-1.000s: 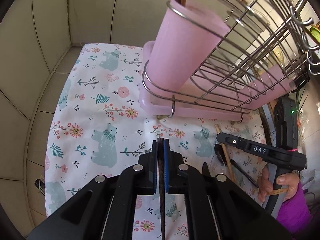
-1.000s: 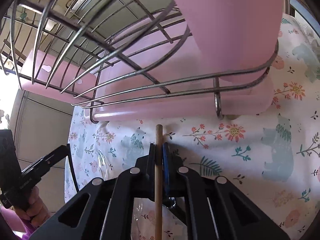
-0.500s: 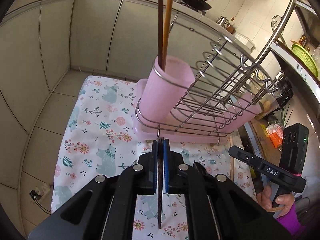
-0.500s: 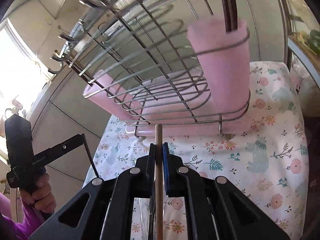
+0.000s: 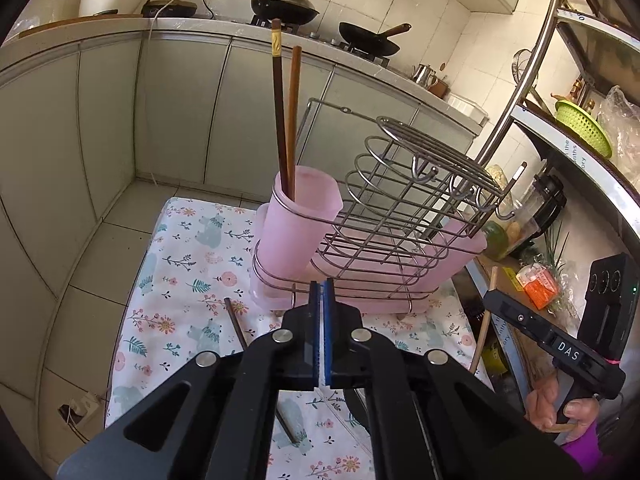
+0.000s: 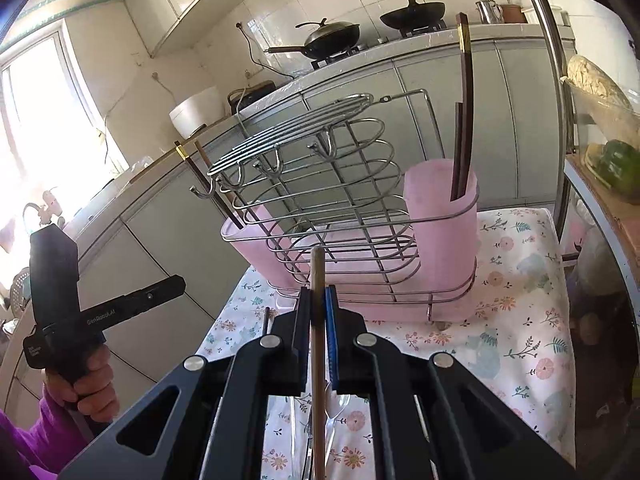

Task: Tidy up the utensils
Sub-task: 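Lower both held chopsticks down into the pink cup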

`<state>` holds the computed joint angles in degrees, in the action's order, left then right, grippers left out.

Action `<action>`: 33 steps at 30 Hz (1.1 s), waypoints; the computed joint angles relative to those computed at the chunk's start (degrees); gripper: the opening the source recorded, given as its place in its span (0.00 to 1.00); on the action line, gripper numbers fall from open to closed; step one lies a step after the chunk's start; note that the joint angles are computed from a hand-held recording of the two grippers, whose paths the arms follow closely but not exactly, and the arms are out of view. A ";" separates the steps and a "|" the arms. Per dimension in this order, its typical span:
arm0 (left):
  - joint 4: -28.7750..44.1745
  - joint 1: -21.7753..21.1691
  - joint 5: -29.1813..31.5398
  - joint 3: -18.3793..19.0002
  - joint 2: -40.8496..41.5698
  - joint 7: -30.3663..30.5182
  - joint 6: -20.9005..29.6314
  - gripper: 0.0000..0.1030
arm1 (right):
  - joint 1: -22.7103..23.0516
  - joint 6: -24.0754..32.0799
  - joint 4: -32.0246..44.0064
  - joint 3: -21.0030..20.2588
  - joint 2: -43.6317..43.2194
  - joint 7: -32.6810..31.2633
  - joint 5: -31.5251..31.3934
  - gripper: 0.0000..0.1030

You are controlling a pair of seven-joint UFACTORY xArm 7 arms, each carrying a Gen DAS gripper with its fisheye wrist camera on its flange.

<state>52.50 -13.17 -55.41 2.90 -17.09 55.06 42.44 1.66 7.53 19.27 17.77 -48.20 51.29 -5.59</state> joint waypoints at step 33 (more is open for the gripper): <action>16.80 3.93 33.92 -8.71 27.88 -30.61 0.34 0.13 | 2.47 -3.62 -0.35 -4.55 4.87 -4.06 3.00 0.07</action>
